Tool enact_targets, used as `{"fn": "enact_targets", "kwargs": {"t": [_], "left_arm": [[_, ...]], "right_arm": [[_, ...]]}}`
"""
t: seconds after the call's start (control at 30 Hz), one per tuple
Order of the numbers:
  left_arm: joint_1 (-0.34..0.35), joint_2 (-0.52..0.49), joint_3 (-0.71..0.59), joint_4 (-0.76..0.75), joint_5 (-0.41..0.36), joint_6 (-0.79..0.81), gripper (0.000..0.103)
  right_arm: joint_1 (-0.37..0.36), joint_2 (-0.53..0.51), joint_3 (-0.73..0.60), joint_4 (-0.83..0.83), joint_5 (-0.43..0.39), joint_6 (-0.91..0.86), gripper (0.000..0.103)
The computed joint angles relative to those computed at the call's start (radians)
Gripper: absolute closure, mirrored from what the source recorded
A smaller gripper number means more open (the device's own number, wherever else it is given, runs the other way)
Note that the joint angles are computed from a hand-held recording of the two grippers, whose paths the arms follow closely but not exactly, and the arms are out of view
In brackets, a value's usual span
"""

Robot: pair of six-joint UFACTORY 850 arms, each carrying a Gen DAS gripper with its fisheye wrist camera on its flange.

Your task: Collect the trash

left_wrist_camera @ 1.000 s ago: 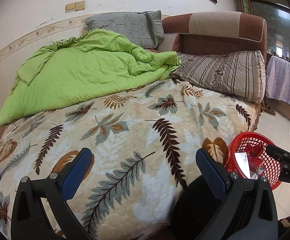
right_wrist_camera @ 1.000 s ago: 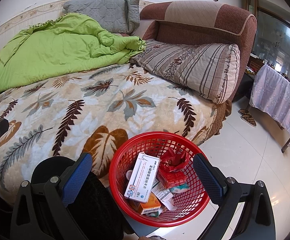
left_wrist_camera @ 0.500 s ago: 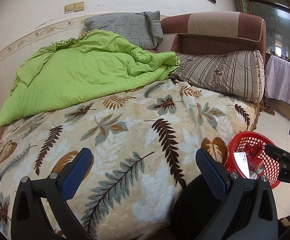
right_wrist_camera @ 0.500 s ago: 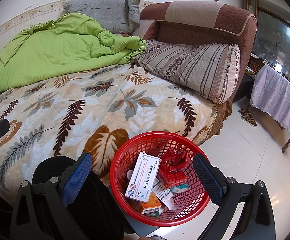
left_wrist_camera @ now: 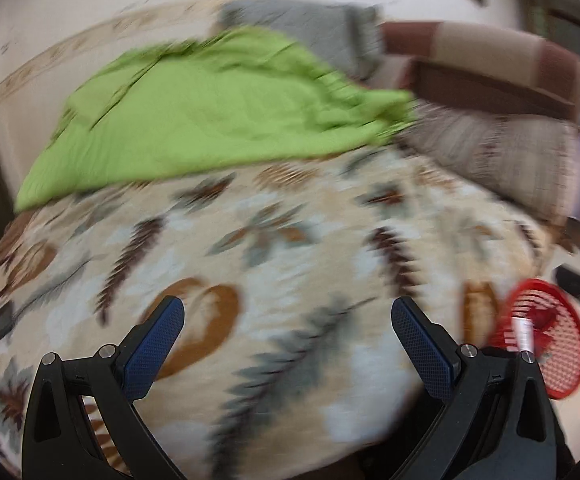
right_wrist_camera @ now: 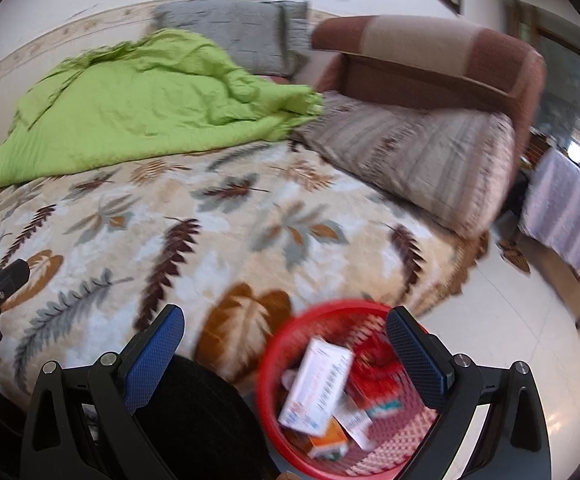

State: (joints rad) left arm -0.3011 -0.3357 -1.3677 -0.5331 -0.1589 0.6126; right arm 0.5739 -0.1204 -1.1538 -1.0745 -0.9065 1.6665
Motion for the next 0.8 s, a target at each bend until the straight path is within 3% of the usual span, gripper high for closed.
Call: {"fn": "enact_targets", "kwargs": {"t": [0.17,0.23,0.37,0.53,0.67,0.73,0.8], "left_arm": [[0.083,-0.135,-0.154,0.375,-0.165,-0.513,0.0],[0.104,-0.188,-0.212,0.42,-0.236,-0.604,0.0],[0.138,-0.277,-0.295,0.457,-0.313,-0.697,0.0],[0.148,-0.359,-0.39,0.54,-0.364,-0.754,0.0],[0.139,-0.406,-0.447,0.682,-0.321,-0.869,0.0],[0.142,-0.448,-0.503,0.645,-0.331,-0.834,0.0],[0.14,-0.482,-0.548,0.686,-0.34,-0.865,0.0]], "right_arm": [[-0.059,-0.138,-0.181,0.122,0.138,-0.215,0.0],[-0.08,-0.24,-0.298,0.237,0.167,-0.354,0.0],[-0.103,-0.452,-0.531,0.435,0.178,-0.583,0.0],[-0.125,-0.747,-0.91,0.626,0.083,-0.807,0.001],[-0.14,-0.898,-1.119,0.651,0.087,-0.824,0.0],[-0.144,-0.968,-1.215,0.635,0.092,-0.866,0.0],[-0.147,-0.967,-1.211,0.627,0.107,-0.81,0.0]]}}
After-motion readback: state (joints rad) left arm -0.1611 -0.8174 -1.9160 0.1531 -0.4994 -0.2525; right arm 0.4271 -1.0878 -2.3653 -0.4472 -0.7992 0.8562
